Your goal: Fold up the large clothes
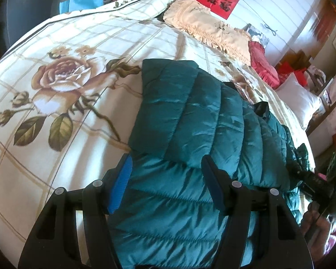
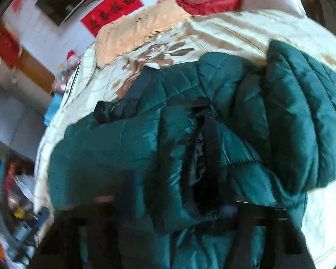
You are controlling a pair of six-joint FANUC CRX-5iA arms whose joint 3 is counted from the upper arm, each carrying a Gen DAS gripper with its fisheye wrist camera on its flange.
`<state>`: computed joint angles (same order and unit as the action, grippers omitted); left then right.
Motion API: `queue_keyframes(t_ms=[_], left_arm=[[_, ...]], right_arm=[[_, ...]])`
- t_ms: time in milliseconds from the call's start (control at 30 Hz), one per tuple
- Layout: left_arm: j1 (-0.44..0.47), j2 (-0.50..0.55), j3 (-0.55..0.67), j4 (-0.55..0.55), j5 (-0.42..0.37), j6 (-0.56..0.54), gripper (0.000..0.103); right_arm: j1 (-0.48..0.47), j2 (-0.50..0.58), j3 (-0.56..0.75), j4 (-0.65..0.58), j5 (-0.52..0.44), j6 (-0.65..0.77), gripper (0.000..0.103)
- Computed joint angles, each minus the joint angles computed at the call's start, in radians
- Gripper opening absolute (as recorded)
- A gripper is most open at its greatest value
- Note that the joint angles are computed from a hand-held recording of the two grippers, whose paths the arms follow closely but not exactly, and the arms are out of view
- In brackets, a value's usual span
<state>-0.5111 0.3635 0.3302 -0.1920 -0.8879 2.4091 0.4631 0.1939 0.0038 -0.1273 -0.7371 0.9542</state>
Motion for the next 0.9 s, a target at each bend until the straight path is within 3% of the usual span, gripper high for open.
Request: queue_keyframes(t_ms=[33,100,200,300,433,500,600,667,700,733,900], left_arm=[[-0.004,0.009,0.018,-0.011,-0.013,0.001,0.064],[-0.013,0.042,0.080,-0.042,-0.053,0.006,0.064],[-0.019,0.091,0.169,-0.080,-0.109,0.009,0.064],[-0.029,0.150,0.269,-0.138,-0.170,0.033,0.064],[-0.025,0.247,0.388,-0.149,-0.264,0.011,0.064],[-0.020,0.252,0.372,-0.138,-0.245,0.021,0.065],[-0.026,0.258,0.374,-0.156,-0.245,0.029,0.067],[-0.025,0.255,0.367,-0.154,-0.237,0.026,0.067],[-0.023,0.250,0.358,-0.148,-0.231,0.018,0.067],[-0.024,0.246,0.354,-0.147,-0.231,0.015,0.067],[-0.037,0.209,0.327,-0.158,-0.216,0.022,0.067]], right_arm=[[0.015,0.004,-0.006,0.049,0.005,-0.008,0.022],[0.034,-0.004,-0.023,0.109,0.033,-0.001,0.016],[0.070,-0.040,-0.101,0.329,0.104,-0.117,0.015],[0.073,-0.047,-0.127,0.458,0.112,-0.197,0.015],[0.067,0.000,-0.103,0.517,0.074,-0.240,0.015],[0.066,0.038,-0.087,0.557,0.049,-0.267,0.015],[0.055,0.091,-0.029,0.491,0.007,-0.211,0.016],[0.052,0.093,-0.015,0.468,-0.021,-0.194,0.028],[0.056,0.082,-0.024,0.493,-0.037,-0.225,0.043],[0.059,0.064,-0.045,0.519,-0.033,-0.258,0.050],[0.081,-0.062,-0.149,0.602,0.030,-0.354,0.050]])
